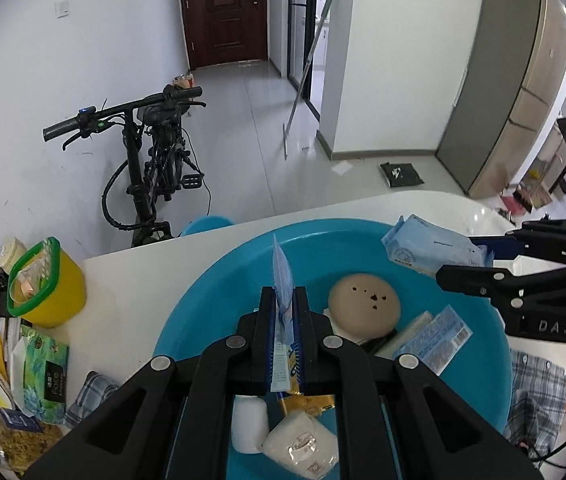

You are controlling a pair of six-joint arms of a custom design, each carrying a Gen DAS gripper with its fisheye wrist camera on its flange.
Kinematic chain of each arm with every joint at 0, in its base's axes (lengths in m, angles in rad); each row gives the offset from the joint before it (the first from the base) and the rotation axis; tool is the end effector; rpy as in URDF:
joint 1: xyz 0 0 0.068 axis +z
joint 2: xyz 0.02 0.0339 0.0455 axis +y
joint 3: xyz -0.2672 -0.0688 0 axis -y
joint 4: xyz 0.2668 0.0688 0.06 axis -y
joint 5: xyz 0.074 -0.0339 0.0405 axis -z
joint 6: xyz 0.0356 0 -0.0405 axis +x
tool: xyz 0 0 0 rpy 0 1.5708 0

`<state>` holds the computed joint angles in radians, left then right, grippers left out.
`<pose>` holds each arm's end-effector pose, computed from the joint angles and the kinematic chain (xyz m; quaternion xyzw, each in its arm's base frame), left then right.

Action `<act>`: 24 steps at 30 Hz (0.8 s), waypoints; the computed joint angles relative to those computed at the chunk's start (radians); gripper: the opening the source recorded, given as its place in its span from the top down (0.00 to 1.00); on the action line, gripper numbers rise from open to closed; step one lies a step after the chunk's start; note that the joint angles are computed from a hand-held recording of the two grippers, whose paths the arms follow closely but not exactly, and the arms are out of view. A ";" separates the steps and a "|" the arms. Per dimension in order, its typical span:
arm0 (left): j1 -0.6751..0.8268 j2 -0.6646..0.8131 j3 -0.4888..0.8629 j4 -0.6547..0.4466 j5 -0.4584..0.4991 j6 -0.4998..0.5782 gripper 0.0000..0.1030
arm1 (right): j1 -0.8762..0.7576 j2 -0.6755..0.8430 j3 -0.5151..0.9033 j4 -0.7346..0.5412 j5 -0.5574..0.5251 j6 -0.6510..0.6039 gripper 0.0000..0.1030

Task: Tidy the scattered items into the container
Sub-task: 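Carry both held items over the inside of the turquoise basin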

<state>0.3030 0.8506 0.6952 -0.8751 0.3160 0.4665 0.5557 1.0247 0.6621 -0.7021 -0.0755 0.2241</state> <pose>0.1676 0.0408 0.2399 0.1196 0.9451 -0.0416 0.3012 0.1728 0.1104 0.2075 -0.1690 0.9526 0.1289 0.2175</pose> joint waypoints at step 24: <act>-0.126 0.079 0.020 -0.003 -0.030 -0.103 0.91 | 0.041 0.076 0.046 -0.052 0.021 0.019 0.60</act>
